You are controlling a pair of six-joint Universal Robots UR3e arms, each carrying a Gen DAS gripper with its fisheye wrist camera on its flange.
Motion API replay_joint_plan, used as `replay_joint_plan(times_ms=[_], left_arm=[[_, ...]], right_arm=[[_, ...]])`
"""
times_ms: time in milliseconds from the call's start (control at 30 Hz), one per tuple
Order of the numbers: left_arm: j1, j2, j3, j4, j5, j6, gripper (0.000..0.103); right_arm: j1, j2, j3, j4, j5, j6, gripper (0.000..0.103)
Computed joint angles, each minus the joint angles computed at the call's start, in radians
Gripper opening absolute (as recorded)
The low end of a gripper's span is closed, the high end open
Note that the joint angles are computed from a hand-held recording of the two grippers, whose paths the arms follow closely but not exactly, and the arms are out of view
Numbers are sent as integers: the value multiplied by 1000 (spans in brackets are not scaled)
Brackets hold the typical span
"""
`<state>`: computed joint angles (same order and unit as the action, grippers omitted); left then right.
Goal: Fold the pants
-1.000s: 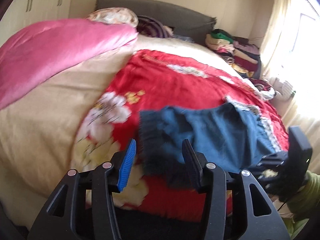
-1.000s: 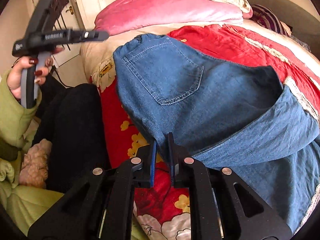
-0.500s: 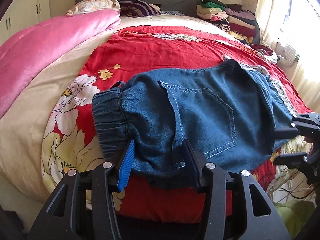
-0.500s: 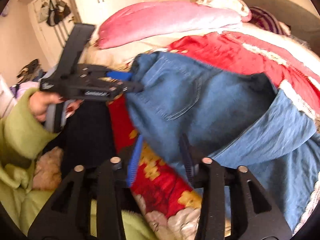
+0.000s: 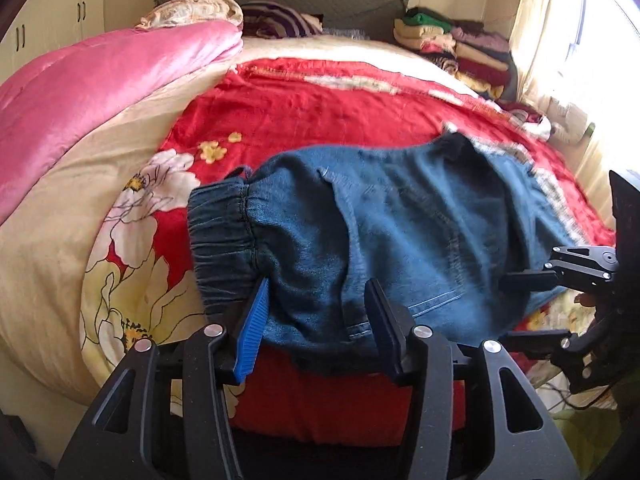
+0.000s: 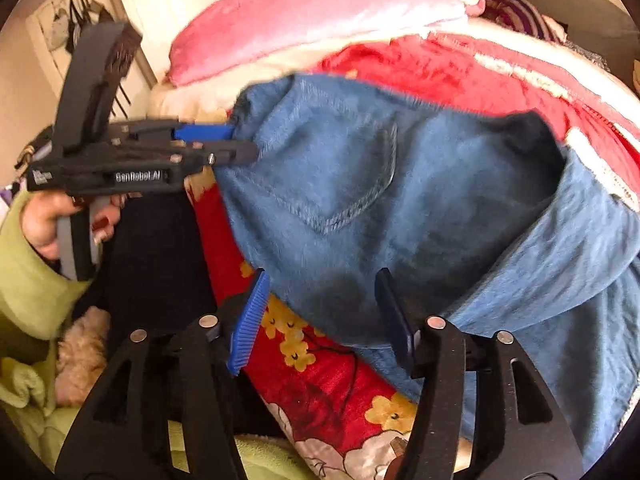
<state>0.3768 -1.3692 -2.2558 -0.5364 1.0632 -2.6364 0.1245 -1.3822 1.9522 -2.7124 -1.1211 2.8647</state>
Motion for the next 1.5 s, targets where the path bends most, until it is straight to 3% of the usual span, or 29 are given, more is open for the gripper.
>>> replay_joint_plan(times_ms=[300,333,367,533,633,700,1067,1267,1500], left_arm=[[48,160,-16,-93,-52,12,67],[53,176,-16,-99,-56,9,75],[59,188,-17,-103,-62,7,77],[79,245,-6,-148,-95,8,77],[82,260,6,-177,-116,4,86],[70,258,15,-178,-120,-4,86],[-133,92,113,-75,-73,-111,87],[-269,-67,168,38,-48,-189,87],[-390,-226,245,79,-40,-233,85]], right_arm=[[-82,-122,52,-29,14,32,65],[-97,-136,61,-33,16,33,65],[-103,-147,68,-37,12,38,67],[-152,-209,96,-47,5,51,72],[-188,-242,111,-55,-1,52,75],[-214,-260,117,-60,-2,60,78],[-297,-250,29,-43,-51,80,87],[-325,-125,-143,39,-50,127,88],[-302,88,-415,164,-73,132,88]])
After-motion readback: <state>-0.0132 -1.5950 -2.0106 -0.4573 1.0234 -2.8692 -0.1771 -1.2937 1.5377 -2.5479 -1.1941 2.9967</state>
